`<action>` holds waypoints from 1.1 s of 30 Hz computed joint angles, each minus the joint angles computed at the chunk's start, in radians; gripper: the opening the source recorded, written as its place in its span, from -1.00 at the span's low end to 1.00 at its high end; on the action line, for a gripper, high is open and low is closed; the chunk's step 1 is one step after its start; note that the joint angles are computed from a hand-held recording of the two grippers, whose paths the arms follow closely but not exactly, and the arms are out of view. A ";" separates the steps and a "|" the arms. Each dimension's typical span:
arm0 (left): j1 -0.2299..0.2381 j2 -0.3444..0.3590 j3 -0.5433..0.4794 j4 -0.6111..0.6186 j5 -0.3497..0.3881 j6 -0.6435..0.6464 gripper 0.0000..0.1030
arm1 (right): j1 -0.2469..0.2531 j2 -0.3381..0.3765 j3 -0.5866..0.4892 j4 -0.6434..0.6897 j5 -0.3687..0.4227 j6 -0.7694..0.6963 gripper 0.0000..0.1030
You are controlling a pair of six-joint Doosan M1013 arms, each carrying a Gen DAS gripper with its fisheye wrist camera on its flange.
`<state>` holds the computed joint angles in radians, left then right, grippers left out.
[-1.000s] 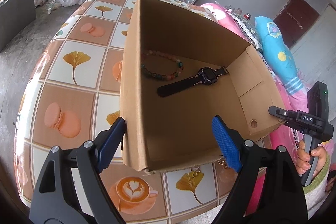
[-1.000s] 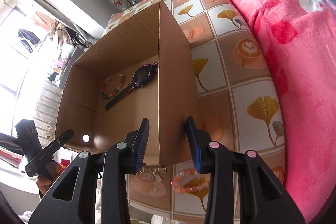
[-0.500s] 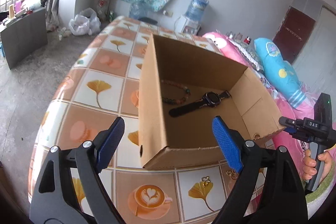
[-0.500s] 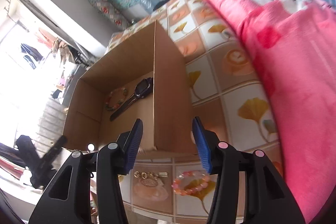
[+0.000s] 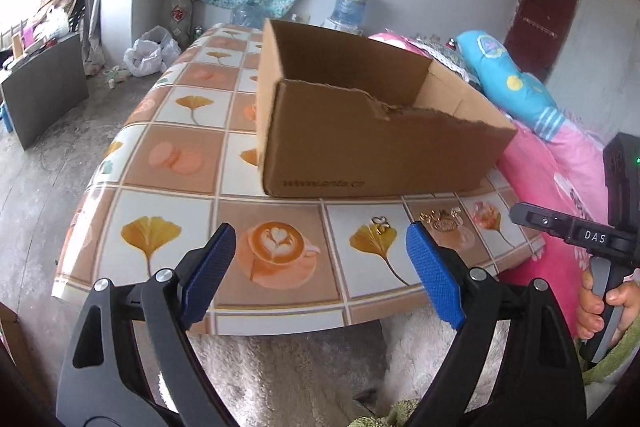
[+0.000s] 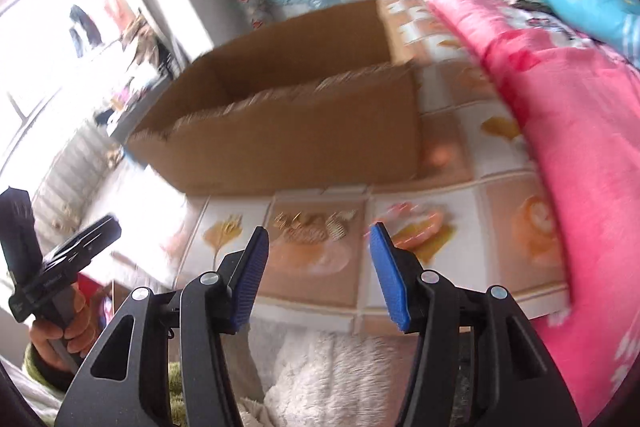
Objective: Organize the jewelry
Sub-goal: 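Lower the left gripper onto a gold charm and close on it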
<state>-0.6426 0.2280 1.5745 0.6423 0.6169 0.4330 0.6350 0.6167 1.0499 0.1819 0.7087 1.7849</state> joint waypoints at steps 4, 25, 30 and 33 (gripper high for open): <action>-0.026 0.053 -0.051 0.015 0.043 0.145 0.43 | 0.017 0.021 -0.008 0.053 0.020 -0.103 -0.11; 0.025 0.196 -0.230 -0.332 0.137 0.691 -0.50 | 0.014 0.059 -0.019 0.105 0.009 -0.256 -0.42; 0.024 0.208 -0.252 -0.335 0.166 0.688 -0.53 | 0.007 0.058 -0.011 0.135 -0.003 -0.279 -0.42; 0.023 0.209 -0.257 -0.343 0.171 0.693 -0.66 | -0.001 0.049 0.007 0.156 -0.016 -0.289 -0.42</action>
